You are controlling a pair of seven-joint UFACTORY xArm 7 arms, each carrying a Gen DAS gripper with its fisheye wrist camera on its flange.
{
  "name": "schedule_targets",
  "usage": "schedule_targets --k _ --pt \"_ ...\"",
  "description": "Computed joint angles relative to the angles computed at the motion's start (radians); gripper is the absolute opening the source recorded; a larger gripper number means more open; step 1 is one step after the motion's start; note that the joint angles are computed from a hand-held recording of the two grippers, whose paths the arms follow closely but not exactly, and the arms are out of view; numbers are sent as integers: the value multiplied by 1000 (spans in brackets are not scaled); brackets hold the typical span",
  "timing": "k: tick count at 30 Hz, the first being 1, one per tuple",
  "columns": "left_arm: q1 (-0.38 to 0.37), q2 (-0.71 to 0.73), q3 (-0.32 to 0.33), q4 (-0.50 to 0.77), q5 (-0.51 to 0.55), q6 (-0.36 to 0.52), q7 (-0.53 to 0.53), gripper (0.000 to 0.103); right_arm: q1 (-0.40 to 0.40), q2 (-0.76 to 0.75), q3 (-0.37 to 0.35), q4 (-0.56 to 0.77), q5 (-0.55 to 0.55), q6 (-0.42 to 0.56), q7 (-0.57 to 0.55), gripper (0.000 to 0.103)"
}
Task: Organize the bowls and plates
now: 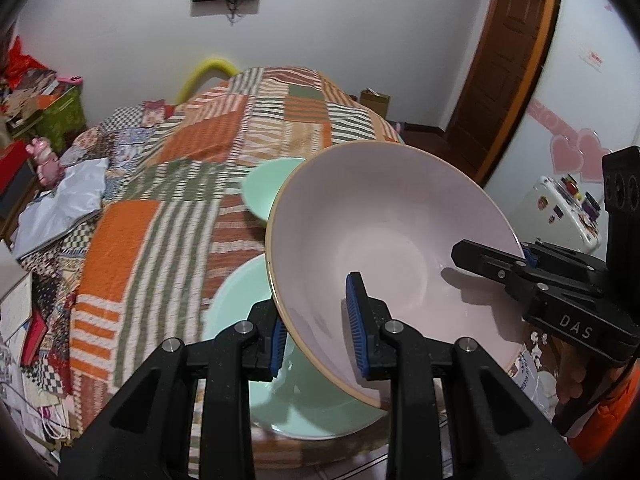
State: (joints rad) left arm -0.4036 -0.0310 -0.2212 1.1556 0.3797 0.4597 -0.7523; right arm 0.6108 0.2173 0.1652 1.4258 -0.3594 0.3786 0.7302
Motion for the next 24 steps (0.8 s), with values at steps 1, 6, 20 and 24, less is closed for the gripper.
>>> schedule_targets --k 1,6,20,24 --pt "4 -18 4 -19 2 -3 -6 27 2 10 4 14 2 4 -6 22" --pt "41 -92 7 -99 -4 -22 -18 27 43 78 5 102 -1 32 -19 22" --pt "157 -270 13 -313 -104 -62 42 27 151 286 -4 388 78 147 -136 22" --pt "181 -289 24 -349 -141 -72 75 27 175 353 -9 484 109 194 -177 22"
